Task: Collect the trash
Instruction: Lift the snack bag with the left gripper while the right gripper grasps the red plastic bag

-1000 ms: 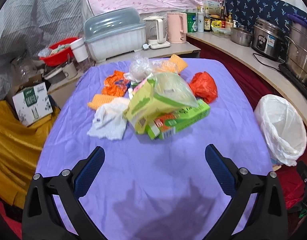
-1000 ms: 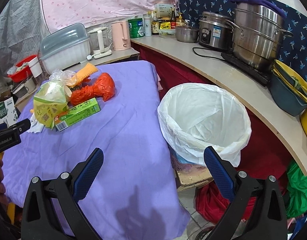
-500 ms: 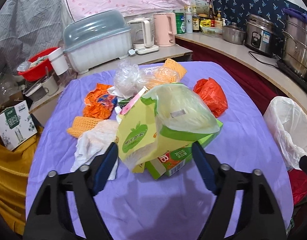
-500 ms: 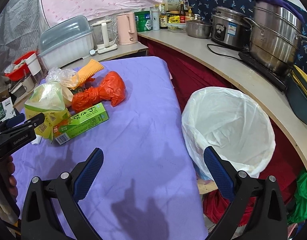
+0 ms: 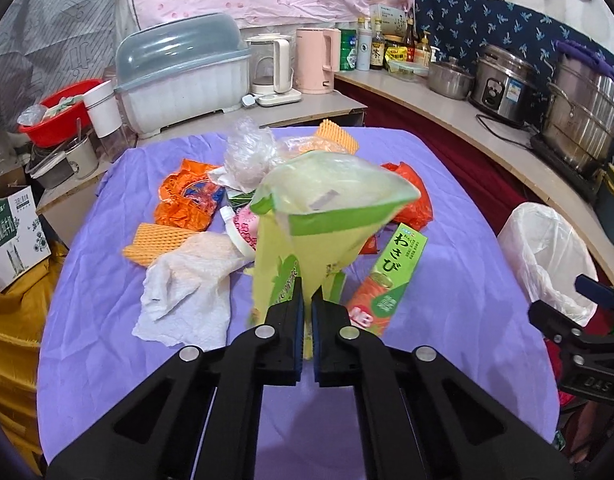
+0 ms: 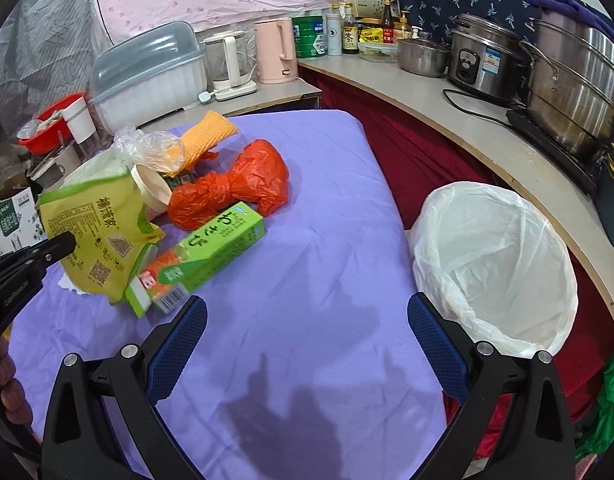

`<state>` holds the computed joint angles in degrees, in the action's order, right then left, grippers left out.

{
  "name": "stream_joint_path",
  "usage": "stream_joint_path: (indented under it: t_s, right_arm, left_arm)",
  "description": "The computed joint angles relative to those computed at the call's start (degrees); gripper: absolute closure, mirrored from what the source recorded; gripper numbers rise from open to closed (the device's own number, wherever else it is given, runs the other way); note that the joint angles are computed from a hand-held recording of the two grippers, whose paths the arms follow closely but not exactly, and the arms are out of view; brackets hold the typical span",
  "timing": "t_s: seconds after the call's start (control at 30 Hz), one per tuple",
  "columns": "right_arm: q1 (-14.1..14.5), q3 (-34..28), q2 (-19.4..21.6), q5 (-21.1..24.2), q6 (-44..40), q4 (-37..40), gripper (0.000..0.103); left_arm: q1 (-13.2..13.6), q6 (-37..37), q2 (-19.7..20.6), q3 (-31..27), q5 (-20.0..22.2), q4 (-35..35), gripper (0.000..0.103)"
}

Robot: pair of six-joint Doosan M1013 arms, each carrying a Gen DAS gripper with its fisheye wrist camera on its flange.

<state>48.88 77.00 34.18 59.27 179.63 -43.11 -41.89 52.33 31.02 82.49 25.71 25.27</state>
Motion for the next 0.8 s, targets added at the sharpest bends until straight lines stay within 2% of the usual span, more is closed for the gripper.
stream_joint_path:
  t_s: [0.23,0.43,0.6,0.8]
  right_arm:
    - [-0.80,-2.65,1.34,-1.57,-0.66,-1.03,0.007]
    - [-3.27,-4.27,2.49,-5.57,-0.99,-0.66,0.011]
    - [-6.03,-6.78,4.54,-8.40,-1.90,0.74,0.014]
    - [-8.42,-10.92,7.71,-8.76,-4.94,3.04,0.016]
  left_arm:
    - [1.32,-6.99,-2.80,2.56,-0.57,3.82,0.100]
    - [2.92,-9.22,-3.93,3.20,-1.03,3.73,0.100]
    - [3.70,-7.22,-3.33,2.57,-1.00,0.94,0.100]
    - [4.24,-3.71,-1.94,1.25,-0.83,-3.48,0.100]
